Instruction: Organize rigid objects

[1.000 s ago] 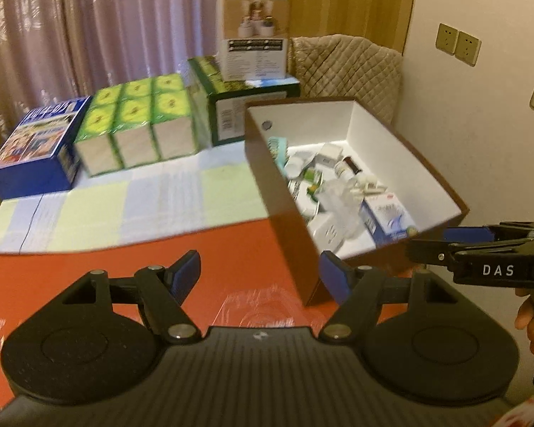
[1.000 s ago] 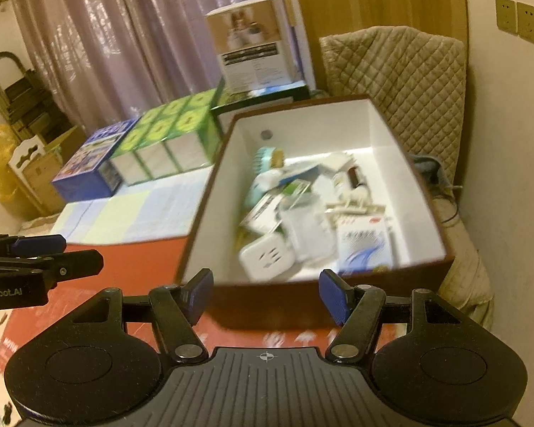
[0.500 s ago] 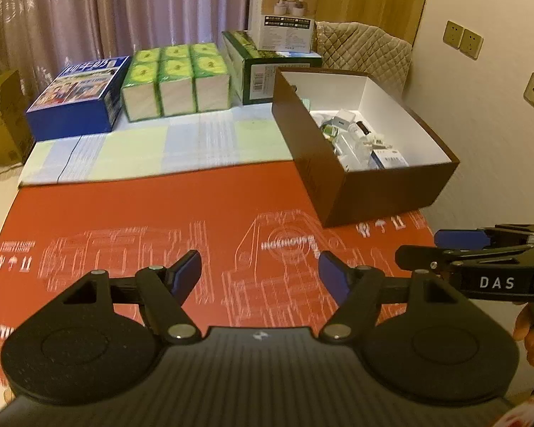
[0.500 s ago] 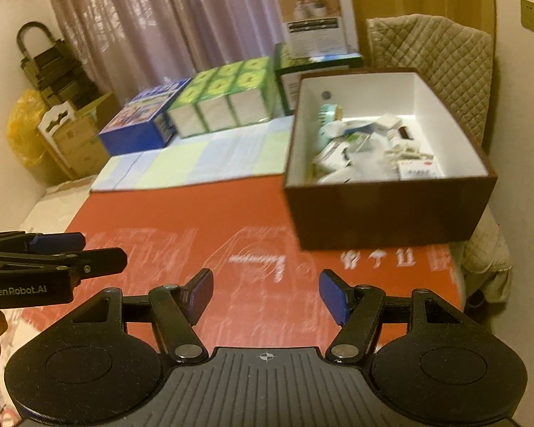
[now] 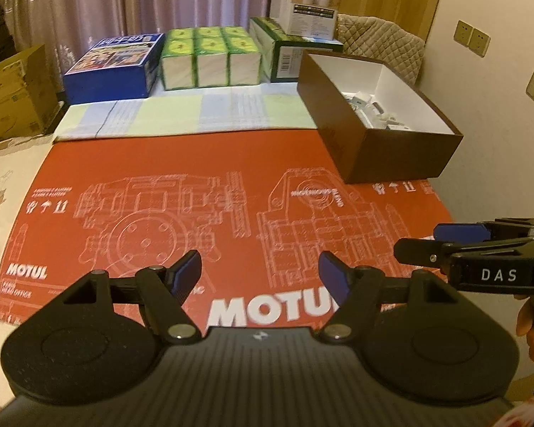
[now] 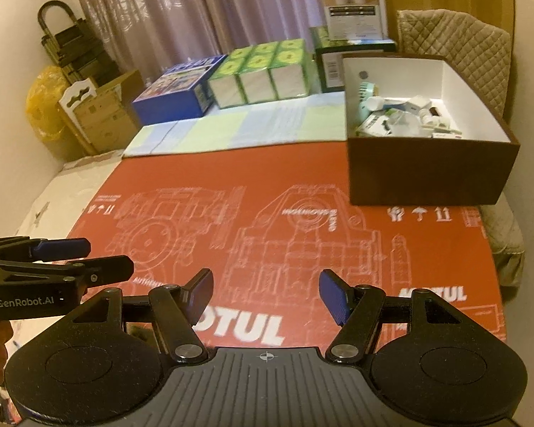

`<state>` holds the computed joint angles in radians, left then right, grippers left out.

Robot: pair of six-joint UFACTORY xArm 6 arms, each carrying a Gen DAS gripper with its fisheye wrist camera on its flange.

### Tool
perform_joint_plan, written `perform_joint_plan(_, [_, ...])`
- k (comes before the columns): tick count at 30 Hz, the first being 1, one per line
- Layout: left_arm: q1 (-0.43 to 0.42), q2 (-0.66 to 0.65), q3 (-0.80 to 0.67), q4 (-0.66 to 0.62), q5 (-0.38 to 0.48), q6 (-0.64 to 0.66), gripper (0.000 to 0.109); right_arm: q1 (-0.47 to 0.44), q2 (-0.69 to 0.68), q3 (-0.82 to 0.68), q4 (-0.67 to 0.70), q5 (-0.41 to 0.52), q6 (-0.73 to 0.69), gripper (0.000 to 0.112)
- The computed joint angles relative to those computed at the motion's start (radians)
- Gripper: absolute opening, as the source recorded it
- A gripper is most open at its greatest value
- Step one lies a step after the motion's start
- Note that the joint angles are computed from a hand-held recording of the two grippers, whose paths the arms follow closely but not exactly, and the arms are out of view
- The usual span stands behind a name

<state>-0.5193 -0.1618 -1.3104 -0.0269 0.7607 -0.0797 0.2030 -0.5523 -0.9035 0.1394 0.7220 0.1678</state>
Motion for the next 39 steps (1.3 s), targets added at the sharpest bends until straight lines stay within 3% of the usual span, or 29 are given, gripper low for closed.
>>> perform_joint_plan(18, [0.047, -0.150, 0.149, -0.014, -0.005, 0.007, 0.069, 0.131, -0.036, 0.041, -0.092, -0.006, 0.128, 0.063])
perform_joint_plan(39, [0.043, -0.160, 0.163, -0.006, -0.008, -0.004, 0.069, 0.141, -0.039, 0.045, -0.096, 0.011, 0.135, 0.063])
